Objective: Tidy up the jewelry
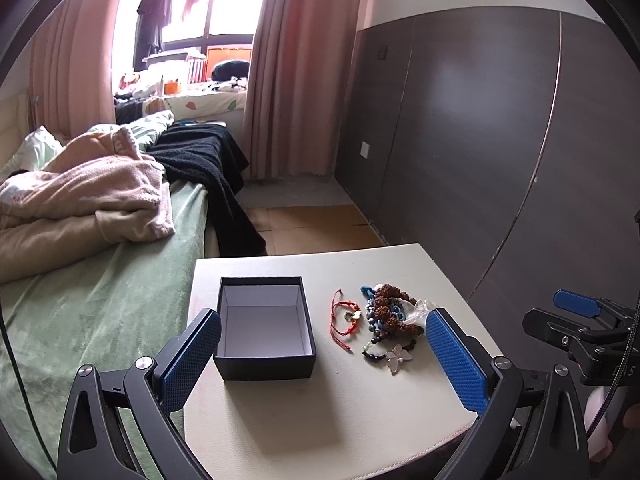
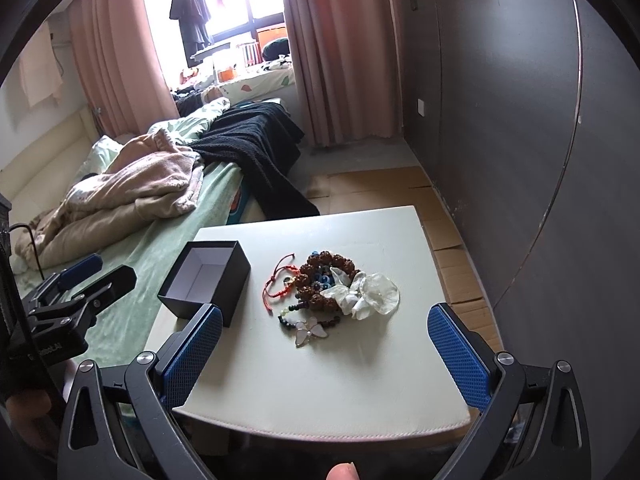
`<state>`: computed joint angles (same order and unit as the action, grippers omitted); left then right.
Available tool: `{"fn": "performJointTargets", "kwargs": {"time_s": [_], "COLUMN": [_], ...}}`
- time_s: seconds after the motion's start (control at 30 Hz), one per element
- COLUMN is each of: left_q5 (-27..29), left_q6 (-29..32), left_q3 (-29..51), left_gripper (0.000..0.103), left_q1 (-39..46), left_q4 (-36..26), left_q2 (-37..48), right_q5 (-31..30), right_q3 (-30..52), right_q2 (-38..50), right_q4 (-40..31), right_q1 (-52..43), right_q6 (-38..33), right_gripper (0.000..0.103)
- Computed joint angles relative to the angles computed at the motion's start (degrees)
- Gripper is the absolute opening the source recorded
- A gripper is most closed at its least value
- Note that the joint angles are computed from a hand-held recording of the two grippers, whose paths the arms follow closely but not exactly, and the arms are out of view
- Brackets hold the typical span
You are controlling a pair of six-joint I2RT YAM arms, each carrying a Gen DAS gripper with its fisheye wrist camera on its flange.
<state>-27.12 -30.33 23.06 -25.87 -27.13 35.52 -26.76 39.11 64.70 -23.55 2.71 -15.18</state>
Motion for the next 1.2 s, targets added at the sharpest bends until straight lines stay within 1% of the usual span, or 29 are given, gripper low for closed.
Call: {"fn": "performJointTargets", "kwargs": {"time_s": [0.17,0.23,0.5,0.77,1.2], "left_q5": [0.0,-0.4,1.0,0.2,1.3], "left_q6": [0.1,0.0,0.2,0.3,1.5], "left_q3": [0.3,-0.2,-0.6,-0.5,-0.7], "left_gripper": [0.102,0.102,0.102,0.102,0.102], "left_q1": [-0.6,-1.1,0.0,-1.3,-0.4], "left_q4": [1.0,0.0,0.4,0.3,0.2], "left_q2": [1.5,-0.1,-0.5,-0.4,-1.1], "right_q5": [0.0,-0.1,-0.7,-0.7,-0.8], "right_q3": [-0.1,0.0,-0.8,-1.0,-0.8], "right_q2": [-0.2,-0.1,-1.2,-1.3,-0.8], "right_q4": [0.3,0.4,0.8,1.4,1.7], "right_q1": [0.0,-0.3,-1.2,-1.6,-1.9], "right_q6": [0.0,0.0,0.0,0.0,-0.4], "right_gripper": [0.103,0.103,0.103,0.103,0.103]}}
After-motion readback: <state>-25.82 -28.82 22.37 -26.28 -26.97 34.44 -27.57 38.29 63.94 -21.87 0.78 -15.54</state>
